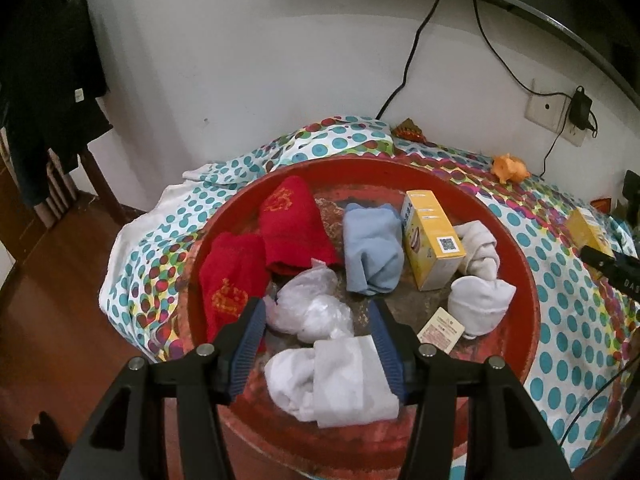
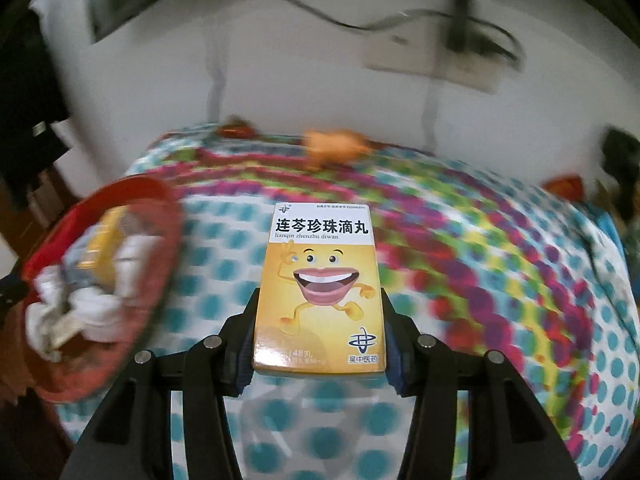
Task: Organize objects
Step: 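Open the left gripper to drop the white sock into the tray, then lower the yellow medicine box into the red tray and open the right gripper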
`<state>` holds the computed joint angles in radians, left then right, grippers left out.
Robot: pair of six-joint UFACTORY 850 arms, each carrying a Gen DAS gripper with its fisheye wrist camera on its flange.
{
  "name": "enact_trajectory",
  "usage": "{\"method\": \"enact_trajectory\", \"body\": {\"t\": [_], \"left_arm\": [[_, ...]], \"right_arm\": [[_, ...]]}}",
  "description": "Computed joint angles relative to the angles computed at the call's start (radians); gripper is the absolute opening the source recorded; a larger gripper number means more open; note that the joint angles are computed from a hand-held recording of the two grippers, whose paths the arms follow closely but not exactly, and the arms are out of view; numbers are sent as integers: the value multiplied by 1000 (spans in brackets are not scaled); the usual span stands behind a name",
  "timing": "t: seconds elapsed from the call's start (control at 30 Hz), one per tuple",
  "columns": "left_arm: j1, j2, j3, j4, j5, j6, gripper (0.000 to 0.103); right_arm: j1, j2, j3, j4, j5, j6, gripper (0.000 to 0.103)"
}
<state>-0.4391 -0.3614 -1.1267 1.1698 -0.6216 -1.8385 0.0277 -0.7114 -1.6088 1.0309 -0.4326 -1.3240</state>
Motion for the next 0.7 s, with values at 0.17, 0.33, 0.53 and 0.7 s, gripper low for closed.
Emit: {"method": "enact_trajectory", "body": {"t": [0.17,0.33,0.53,0.7], "left_arm": [[-17,13,2,-7,-51,25,55],[-16,34,9,-26,-77,33,55],[-9,55,24,-40,-129,36,55],[6,72,40,-52,-123,39,55]], "right_arm": [[84,74,89,42,-30,-104,48],[176,121,165,73,-21,-194,48],[246,133,202,74,-12,-214,48],[286,122,193,49,25,-195,48]]}}
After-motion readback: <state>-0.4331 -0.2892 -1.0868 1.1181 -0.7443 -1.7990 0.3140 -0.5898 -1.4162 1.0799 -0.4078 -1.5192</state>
